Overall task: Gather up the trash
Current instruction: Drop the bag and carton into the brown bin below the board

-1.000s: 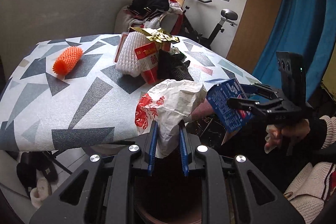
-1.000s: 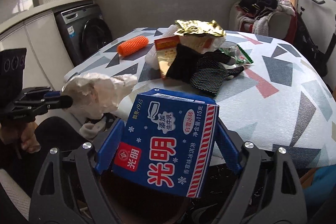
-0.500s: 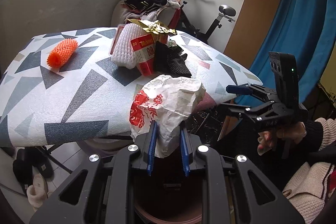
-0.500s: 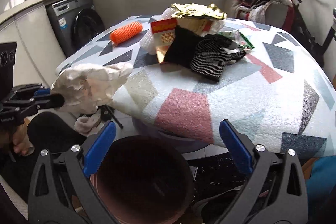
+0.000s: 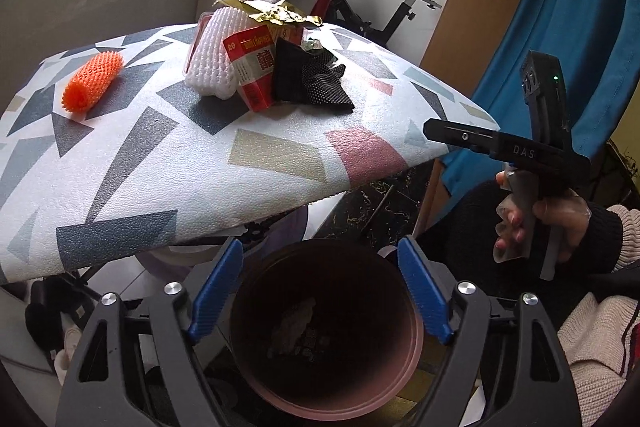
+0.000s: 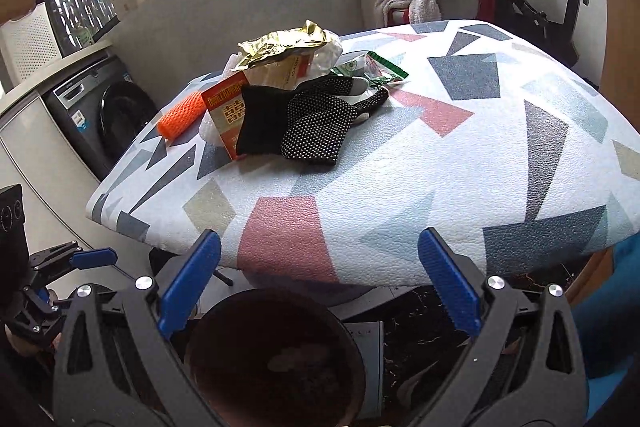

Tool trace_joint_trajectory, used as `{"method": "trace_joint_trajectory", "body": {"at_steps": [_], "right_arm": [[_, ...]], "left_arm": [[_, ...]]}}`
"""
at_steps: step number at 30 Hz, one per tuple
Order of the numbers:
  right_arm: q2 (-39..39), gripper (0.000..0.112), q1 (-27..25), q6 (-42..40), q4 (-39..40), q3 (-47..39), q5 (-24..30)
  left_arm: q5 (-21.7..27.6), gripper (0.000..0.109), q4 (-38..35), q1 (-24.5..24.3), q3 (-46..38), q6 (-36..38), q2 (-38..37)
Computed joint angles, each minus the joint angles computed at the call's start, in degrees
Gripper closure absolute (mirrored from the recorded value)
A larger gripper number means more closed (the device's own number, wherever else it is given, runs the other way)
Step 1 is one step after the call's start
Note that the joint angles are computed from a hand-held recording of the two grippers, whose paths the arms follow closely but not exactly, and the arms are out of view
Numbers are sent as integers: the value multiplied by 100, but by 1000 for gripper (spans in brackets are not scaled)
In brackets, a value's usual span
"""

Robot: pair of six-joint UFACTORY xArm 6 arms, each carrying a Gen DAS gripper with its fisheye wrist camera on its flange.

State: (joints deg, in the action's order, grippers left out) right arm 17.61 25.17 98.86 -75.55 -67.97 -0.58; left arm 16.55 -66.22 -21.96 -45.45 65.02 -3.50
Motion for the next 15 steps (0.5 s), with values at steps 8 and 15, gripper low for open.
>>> {"method": "trace_joint_trajectory", "body": {"at_steps": [8, 15], "right_arm": [[38, 15, 69, -551, 546, 42, 75], [41, 15, 156, -1016, 981, 72, 258]], "left_arm": [[-1009, 12, 724, -105, 90, -1098, 106], [-1343, 11, 383, -48, 23, -1150, 172]]}}
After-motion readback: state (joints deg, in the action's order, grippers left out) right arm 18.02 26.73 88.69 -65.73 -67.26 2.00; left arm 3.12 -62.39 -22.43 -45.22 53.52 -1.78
